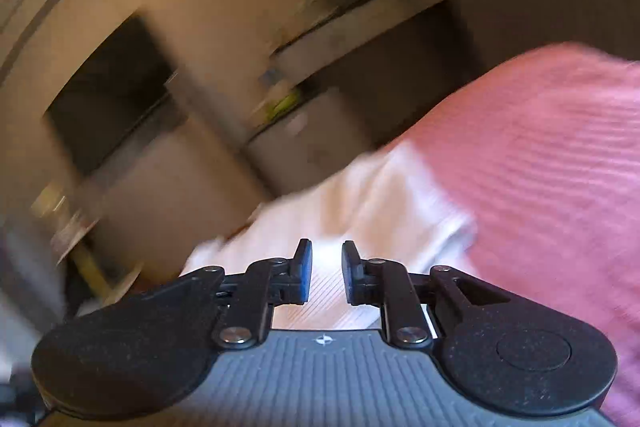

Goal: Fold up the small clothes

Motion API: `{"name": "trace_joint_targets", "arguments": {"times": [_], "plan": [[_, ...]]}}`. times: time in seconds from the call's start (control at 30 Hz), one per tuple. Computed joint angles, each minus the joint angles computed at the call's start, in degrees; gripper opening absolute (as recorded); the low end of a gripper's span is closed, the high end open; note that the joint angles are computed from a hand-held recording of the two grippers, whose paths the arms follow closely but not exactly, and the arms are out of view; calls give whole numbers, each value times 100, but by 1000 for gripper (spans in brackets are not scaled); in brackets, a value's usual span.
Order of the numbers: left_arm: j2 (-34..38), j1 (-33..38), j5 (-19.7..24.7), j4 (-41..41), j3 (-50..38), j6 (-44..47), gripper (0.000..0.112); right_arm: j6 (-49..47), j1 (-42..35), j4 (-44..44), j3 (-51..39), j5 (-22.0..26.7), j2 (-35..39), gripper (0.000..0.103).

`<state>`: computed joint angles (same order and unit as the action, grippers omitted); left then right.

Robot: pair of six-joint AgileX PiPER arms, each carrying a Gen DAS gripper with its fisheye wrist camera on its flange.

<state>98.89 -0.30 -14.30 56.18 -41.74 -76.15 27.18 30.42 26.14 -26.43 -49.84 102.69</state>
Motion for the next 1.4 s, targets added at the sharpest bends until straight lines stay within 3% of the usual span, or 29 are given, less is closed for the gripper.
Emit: {"name": "trace_joint_targets", "arguments": {"times": [0.03,0.1,0.17,0.2,0.27,0.4,0.63,0.73,0.83,0.9,1.0,1.13,1.17,1.2,1.27,1.4], "plan": [[-50,162,-142,111,66,-185,34,-182,-27,-149,-185,417,77,15],[-196,530,-415,35,247,-254,56,-850,90,237,-530,992,353,14],[-379,1003,-738,282,451,-526,64,-906,127,314,-464,957,275,14],[-463,1207,-792,323,520,-584,72,-775,77,211,-419,958,224,14],[-650,1626,-733,27,686,-347,77,-432,4,-8,-343,866,236,14],[-550,2896,-921,672,660,-1226,77,-616,92,227,-276,880,139,14],[75,4331,-1162,927,200,-1612,72,-780,179,467,-485,896,219,14],[161,4568,-1291,1123,70,-1865,72,-924,235,605,-509,908,218,14],[102,4367,-795,1283,-26,-2007,74,-954,226,604,-544,923,244,14],[49,4402,-695,1380,25,-2082,76,-899,204,554,-539,915,248,14],[175,4675,-1197,699,224,-1400,75,-873,206,549,-543,905,260,14],[592,4770,-1563,-28,54,-1202,64,-770,180,463,-517,873,267,14],[662,4734,-1518,-98,-31,-1197,51,-717,165,418,-501,863,264,14],[716,4670,-1382,-131,-146,-1187,31,-640,139,346,-483,847,265,14],[660,4522,-1006,-191,-242,-1020,10,-494,89,219,-448,815,260,14],[-62,4111,-1058,-1687,259,1126,9,-134,-19,-37,-411,703,307,14]]}}
